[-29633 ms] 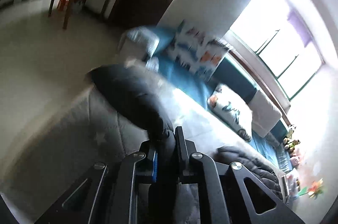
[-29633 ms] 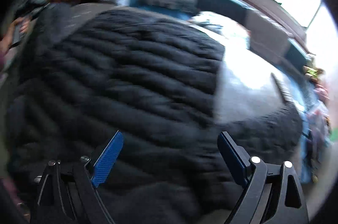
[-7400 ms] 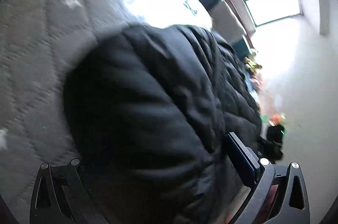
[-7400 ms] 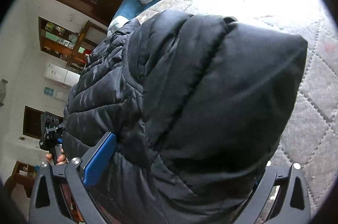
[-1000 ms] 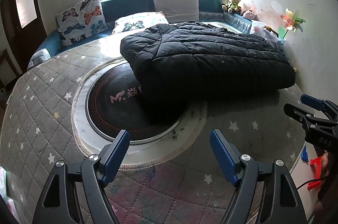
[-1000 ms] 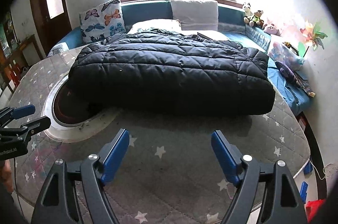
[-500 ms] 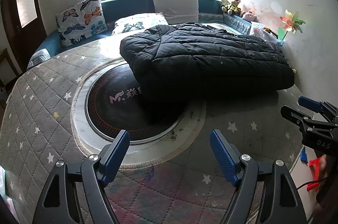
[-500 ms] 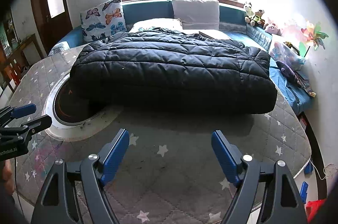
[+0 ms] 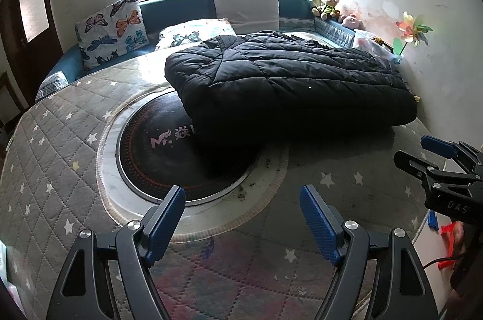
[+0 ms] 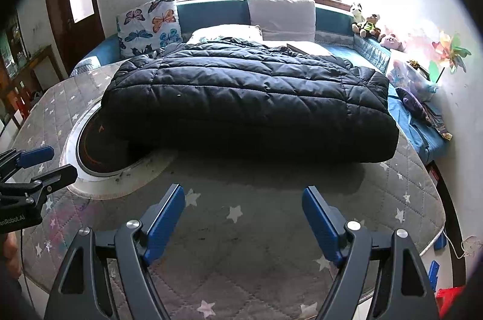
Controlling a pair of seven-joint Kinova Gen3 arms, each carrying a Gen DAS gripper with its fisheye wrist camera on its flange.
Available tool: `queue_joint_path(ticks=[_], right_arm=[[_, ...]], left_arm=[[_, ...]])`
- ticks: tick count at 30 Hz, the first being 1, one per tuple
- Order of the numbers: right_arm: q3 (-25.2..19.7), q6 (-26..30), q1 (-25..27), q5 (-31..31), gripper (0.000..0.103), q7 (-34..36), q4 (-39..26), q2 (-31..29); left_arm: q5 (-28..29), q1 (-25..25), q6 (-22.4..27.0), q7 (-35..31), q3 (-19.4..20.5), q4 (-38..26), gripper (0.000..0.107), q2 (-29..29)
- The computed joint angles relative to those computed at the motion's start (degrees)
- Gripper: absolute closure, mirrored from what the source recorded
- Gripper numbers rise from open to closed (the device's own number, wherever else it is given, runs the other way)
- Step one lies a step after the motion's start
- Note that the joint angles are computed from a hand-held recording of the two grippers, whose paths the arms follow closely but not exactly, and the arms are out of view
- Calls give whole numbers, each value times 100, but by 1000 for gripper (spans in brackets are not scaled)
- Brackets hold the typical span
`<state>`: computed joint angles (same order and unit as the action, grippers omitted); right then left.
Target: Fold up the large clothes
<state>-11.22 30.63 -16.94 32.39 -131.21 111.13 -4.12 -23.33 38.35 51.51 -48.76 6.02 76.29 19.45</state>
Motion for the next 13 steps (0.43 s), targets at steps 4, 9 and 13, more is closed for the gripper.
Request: queue_joint_path(ticks=[4,9,13], right_arm=[[-4,12,-7,2,15,12,0,-2],[-6,18,-11,20,15,-3,-4,4],[-12,23,-18,21,15,-15,-2,3]], left_arm=[[-39,32,-43,32,-9,23,24,-10],[-207,111,-136,192,-44,113,24,-69],[-230,95,-162,161,-7,135,24,-90]])
